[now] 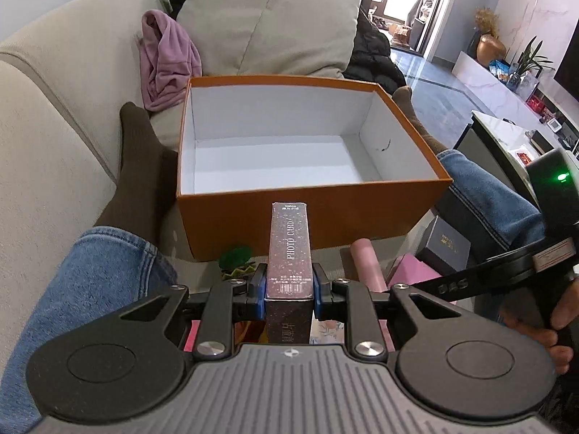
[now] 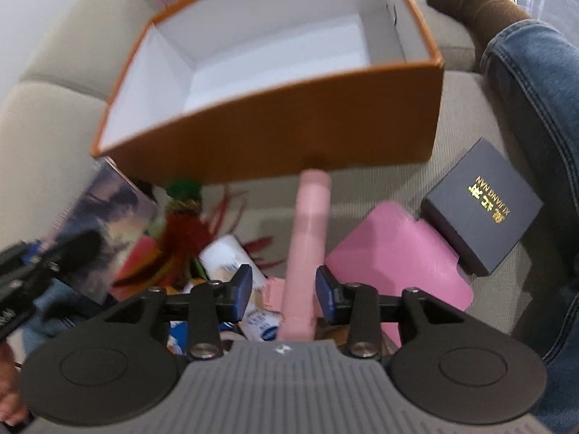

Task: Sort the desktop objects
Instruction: 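Grasp the pink tube device with the right tool while the left tool holds the card box, then lower the pink tube into the orange box and open the right tool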

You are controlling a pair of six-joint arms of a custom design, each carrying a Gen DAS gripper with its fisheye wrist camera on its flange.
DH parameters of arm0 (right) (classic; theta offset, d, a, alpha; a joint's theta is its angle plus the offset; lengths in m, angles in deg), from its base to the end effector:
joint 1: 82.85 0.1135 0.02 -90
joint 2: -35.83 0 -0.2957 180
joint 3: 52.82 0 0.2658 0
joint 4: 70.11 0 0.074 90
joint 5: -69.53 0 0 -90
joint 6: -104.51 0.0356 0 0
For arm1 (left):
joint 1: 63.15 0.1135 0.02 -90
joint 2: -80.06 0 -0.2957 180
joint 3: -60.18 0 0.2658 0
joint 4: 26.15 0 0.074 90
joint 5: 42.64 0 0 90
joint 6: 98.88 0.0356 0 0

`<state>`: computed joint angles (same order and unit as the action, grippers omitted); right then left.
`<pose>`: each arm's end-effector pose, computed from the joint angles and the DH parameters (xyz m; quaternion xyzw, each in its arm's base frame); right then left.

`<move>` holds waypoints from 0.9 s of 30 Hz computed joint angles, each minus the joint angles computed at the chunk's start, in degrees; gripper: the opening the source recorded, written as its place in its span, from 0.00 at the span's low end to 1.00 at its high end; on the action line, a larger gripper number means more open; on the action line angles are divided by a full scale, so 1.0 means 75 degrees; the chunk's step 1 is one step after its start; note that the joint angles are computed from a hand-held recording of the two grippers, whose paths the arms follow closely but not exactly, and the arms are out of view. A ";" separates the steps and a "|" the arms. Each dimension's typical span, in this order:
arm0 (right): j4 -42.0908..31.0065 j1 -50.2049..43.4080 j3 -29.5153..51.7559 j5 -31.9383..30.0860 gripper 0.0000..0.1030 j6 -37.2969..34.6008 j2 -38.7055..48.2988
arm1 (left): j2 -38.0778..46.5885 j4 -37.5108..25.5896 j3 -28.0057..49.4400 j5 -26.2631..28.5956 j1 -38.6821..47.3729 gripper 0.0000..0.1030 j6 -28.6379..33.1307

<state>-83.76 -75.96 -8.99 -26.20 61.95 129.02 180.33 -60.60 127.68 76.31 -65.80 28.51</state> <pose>0.2569 0.0346 0.1095 0.3256 0.9150 0.1497 0.1852 0.3358 -0.0328 0.1636 0.3713 0.8749 -0.1768 0.2557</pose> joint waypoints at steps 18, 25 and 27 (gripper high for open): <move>0.0164 0.0694 -0.0064 0.0447 0.28 -0.0006 -0.0128 | -0.0027 -0.0228 0.0191 0.0324 0.0116 0.25 0.0026; -0.0692 0.0904 0.0100 0.1051 0.28 -0.0533 -0.2144 | -0.0232 -0.0230 0.0672 0.0348 -0.0102 0.25 -0.0222; -0.0914 0.0711 0.0307 0.0928 0.28 -0.0740 -0.2489 | -0.0218 -0.0148 0.0888 0.0216 -0.0235 0.25 -0.0336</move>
<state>-90.62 -70.63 -6.69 -19.24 56.40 110.35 178.70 -61.70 134.34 77.93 -67.56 25.99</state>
